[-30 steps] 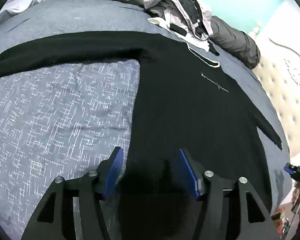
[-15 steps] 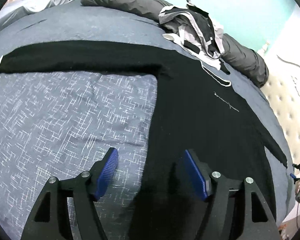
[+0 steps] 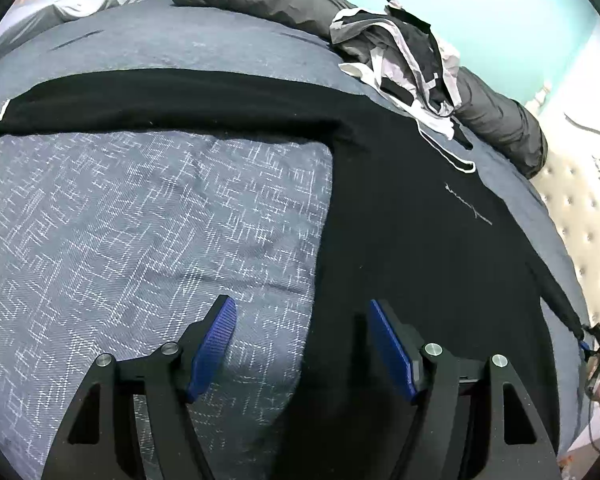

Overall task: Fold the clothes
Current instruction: 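Grasp the sleeve cuff with the right gripper and lift it toward the body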

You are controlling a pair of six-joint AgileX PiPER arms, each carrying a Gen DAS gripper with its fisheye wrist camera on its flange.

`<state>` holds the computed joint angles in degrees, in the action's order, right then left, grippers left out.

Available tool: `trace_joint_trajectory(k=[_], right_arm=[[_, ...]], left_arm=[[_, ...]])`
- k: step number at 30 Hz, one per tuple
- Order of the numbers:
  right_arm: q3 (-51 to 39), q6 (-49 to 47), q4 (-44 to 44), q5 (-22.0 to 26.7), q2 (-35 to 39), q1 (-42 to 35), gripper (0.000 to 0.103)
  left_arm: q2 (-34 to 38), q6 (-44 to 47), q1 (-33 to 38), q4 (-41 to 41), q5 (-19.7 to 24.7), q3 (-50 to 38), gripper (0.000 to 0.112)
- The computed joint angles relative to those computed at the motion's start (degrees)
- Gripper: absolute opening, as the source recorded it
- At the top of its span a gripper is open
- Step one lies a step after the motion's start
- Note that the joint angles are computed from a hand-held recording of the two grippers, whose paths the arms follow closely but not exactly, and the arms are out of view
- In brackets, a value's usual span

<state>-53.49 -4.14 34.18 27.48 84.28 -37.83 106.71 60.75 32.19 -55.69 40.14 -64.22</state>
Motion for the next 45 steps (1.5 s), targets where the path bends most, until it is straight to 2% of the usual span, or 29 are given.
trace_joint_trajectory(k=[2, 5, 10, 15, 19, 24, 30, 35, 37, 39, 41, 43, 45], right_arm=[[-0.6, 1.1, -1.8, 0.0, 0.5, 1.4, 0.028], [-1.5, 2.7, -4.6, 0.1, 1.3, 3.4, 0.01], [-2.8, 7.2, -10.0, -0.2, -2.3, 7.6, 0.008], [-10.0, 12.3, -14.9, 4.5, -5.4, 14.7, 0.008], [-19.2, 18.1, -19.7, 7.9, -3.7, 24.0, 0.008], [-29.6, 27.6, -25.9, 9.5, 0.2, 38.5, 0.008], [-46.3, 34.5, -31.3, 12.1, 11.9, 55.8, 0.008], [-66.3, 35.4, -32.9, 19.9, 27.5, 68.7, 0.008], [-75.9, 35.0, -32.9, 24.7, 35.2, 73.1, 0.008], [-81.2, 34.8, -33.6, 27.5, 40.6, 76.4, 0.008], [-79.9, 36.3, -33.5, 27.0, 42.8, 78.8, 0.008], [-75.0, 38.3, -32.7, 23.7, 43.1, 80.1, 0.008], [-74.4, 38.8, -33.5, 24.0, 44.6, 81.6, 0.008]], left_arm=[[-0.3, 0.5, 0.1, -0.4, -0.1, 0.3, 0.073], [-0.6, 0.7, 0.2, -0.5, 0.1, 0.5, 0.073], [-1.6, 1.7, 1.2, -1.5, 1.0, 0.9, 0.073], [-3.4, 3.6, 2.7, -2.6, 2.3, 1.8, 0.073], [-4.9, 6.5, 4.3, -4.5, 3.4, 3.6, 0.073], [-6.1, 9.6, 6.0, -5.3, 5.6, 5.8, 0.073], [-7.1, 12.5, 9.0, -5.9, 9.0, 6.9, 0.073], [-6.8, 13.1, 12.0, -5.8, 11.7, 5.8, 0.073], [-6.3, 13.2, 13.0, -5.6, 12.5, 5.2, 0.073], [-5.5, 12.8, 13.8, -5.2, 13.5, 4.4, 0.073], [-4.7, 12.5, 14.2, -4.8, 14.2, 3.9, 0.073], [-4.3, 12.3, 14.3, -4.5, 14.6, 3.5, 0.073], [-4.0, 12.0, 14.3, -4.3, 15.0, 3.1, 0.073]])
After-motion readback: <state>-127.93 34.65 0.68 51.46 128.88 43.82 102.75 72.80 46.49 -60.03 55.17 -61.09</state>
